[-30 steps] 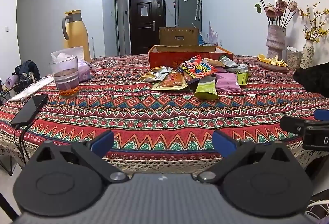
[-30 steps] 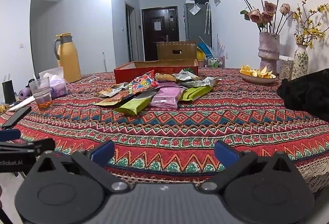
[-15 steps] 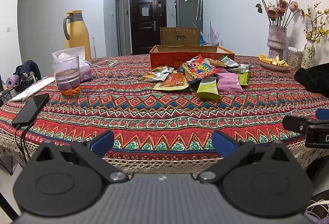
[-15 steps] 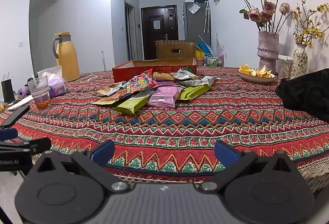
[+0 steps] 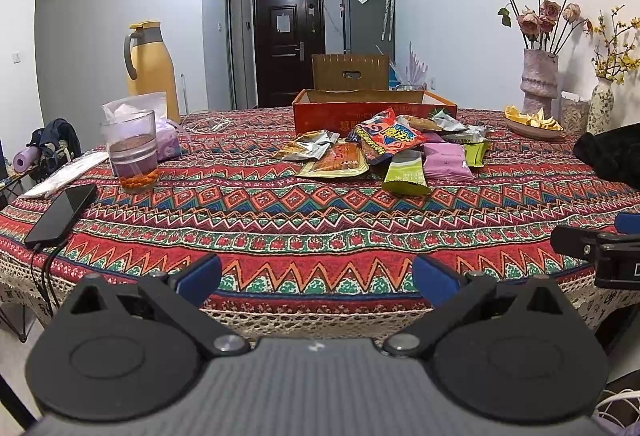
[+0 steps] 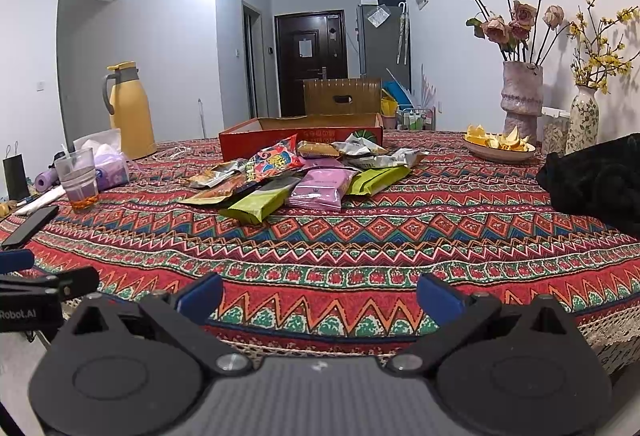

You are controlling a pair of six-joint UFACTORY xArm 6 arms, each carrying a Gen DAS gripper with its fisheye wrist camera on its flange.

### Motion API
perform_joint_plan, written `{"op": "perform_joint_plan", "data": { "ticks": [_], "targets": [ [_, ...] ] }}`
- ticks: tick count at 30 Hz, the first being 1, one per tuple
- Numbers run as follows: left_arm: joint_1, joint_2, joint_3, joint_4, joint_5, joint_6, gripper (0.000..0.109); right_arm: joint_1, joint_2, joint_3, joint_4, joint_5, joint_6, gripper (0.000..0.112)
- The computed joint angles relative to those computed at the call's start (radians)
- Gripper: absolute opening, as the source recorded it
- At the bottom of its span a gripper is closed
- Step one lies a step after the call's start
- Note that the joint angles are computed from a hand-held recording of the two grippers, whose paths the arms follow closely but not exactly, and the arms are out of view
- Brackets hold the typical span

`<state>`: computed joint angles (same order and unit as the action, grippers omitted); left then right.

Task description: Organize snacks

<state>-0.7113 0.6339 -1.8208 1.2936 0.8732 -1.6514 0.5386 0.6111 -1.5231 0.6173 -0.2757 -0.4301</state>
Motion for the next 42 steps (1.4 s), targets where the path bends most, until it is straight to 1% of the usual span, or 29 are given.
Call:
{"op": "perform_joint_plan", "data": {
  "ticks": [2, 3, 7, 9, 11, 26, 31, 37, 42],
  "targets": [
    [0.0, 0.001, 0.001, -0.001, -0.002, -0.001, 0.103, 0.001, 0.001, -0.002, 0.003, 0.002, -0.002, 0.103],
    [0.0, 0.0, 0.001, -0.001, -0.002, -0.002, 0.103, -0.002, -0.001, 0.005, -0.022, -0.003, 0.021, 0.103],
    [0.0, 0.0, 0.003, 0.003, -0.003, -0.006, 0.103, 0.0, 0.0, 0.003, -0.022, 0.003, 0.022, 0.103],
    [0.001, -0.001, 0.004, 0.002, -0.003, -0.006, 0.103, 0.003, 0.001, -0.001, -0.001, 0.003, 0.002, 0.103],
    [0.0, 0.0, 0.003, 0.002, -0.002, -0.006, 0.103, 0.0, 0.001, 0.002, -0.022, 0.001, 0.023, 0.103],
    [-0.001, -0.001, 0.005, 0.003, -0.005, -0.003, 0.103, -0.007, -0.003, 0.007, -0.052, 0.003, 0.051, 0.103],
    [0.001, 0.001, -0.001, -0.001, -0.01, 0.007, 0.103, -0.005, -0.001, -0.002, -0.028, 0.01, 0.024, 0.103],
    [0.004, 0.002, -0.005, 0.0, -0.013, 0.011, 0.103, -0.008, -0.003, 0.004, -0.057, 0.002, 0.051, 0.103],
    [0.005, 0.005, -0.01, -0.002, -0.016, 0.013, 0.103, -0.01, -0.002, 0.001, -0.048, 0.004, 0.038, 0.103]
  ]
}}
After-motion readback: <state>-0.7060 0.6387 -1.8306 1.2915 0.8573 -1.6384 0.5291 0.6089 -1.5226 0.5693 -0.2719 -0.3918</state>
